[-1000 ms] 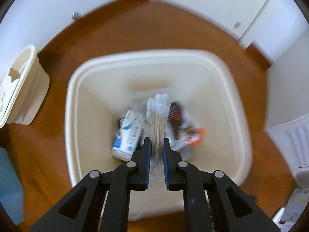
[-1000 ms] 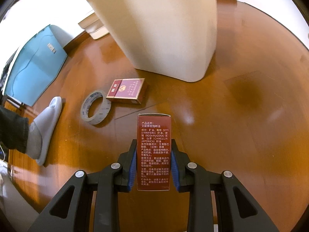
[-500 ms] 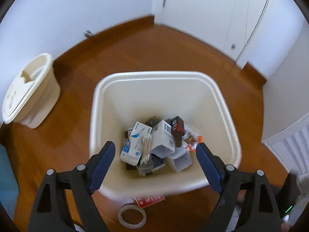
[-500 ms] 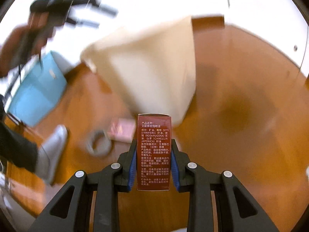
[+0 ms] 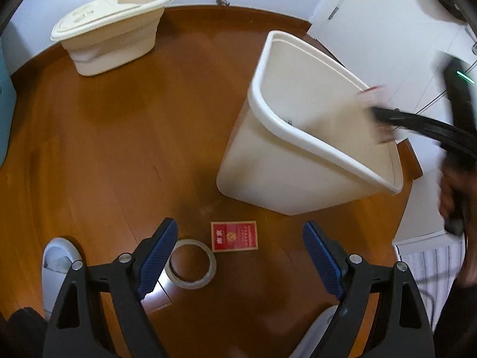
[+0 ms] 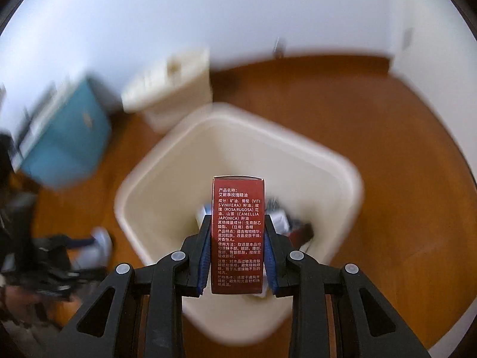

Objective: Collect trash
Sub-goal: 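Carry the small red box over the wastebasket with the right tool and release it, then grasp the red Nanjing cigarette pack with the right tool while the left tool grasps the tape roll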

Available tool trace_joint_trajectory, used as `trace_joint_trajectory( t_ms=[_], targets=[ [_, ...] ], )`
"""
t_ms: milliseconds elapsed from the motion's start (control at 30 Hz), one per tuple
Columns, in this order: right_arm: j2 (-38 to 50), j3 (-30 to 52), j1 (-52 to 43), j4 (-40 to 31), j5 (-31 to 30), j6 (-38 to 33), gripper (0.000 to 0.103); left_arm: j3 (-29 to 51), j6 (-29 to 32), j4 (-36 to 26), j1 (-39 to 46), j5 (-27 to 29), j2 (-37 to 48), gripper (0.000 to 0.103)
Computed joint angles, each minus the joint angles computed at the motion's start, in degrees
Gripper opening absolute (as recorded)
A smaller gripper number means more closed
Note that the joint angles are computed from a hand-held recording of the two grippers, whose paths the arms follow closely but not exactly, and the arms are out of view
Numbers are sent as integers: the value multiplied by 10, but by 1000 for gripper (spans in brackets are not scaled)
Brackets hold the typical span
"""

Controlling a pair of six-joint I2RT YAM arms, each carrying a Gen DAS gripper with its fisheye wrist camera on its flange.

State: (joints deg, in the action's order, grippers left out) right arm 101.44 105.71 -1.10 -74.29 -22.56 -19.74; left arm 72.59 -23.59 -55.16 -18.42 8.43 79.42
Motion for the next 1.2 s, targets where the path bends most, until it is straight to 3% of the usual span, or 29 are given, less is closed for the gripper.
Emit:
trace_joint_trajectory(
  t_ms=[100, 167, 267, 300, 333, 433, 533, 600, 667, 733, 800, 867, 933, 1033, 1200],
  targets=[
    [161, 134, 88, -53, 117, -17, 31, -5, 18, 5, -3, -2, 8, 86],
    [224, 190, 127, -73, 184, -31, 32, -17, 15, 2, -2, -1, 2, 86],
    [276, 212, 157, -76, 231, -24, 35, -36, 19, -7, 1, 1, -13, 86],
    [279, 200, 162, -68, 247, -18, 44, -42, 21, -6, -2, -4, -15, 86],
    [272, 183, 167, -60, 255, -13, 52, -43, 25, -9, -2, -6, -17, 86],
    [223, 125, 179, -12, 278, 1, 54, -83, 40, 2, -6, -25, -28, 86],
    [106, 38, 162, 75, 265, 30, 54, -131, 72, 20, -19, -50, -25, 86],
    [-12, -48, 128, 131, 158, 45, 55, -160, 99, 31, -33, -69, -28, 86],
    [-121, -131, 89, 153, 30, 35, 61, -182, 116, 37, -49, -82, -23, 86],
    [-203, -199, 68, 135, -70, -10, 74, -217, 121, 50, -57, -87, -35, 86],
    [-250, -257, 75, 89, -115, -67, 77, -239, 116, 57, -58, -80, -38, 86],
    [-269, -347, 116, 89, -88, -129, 77, -260, 103, 59, -36, -59, -33, 86],
    [-259, -431, 174, 142, -10, -149, 77, -278, 84, 56, 2, -28, -23, 86],
    [-186, -531, 266, 272, 129, -182, 77, -297, 73, 59, 24, -37, -17, 86],
    [-69, -546, 309, 389, 182, -250, 77, -301, 77, 65, 1, -32, -12, 86]
  ],
)
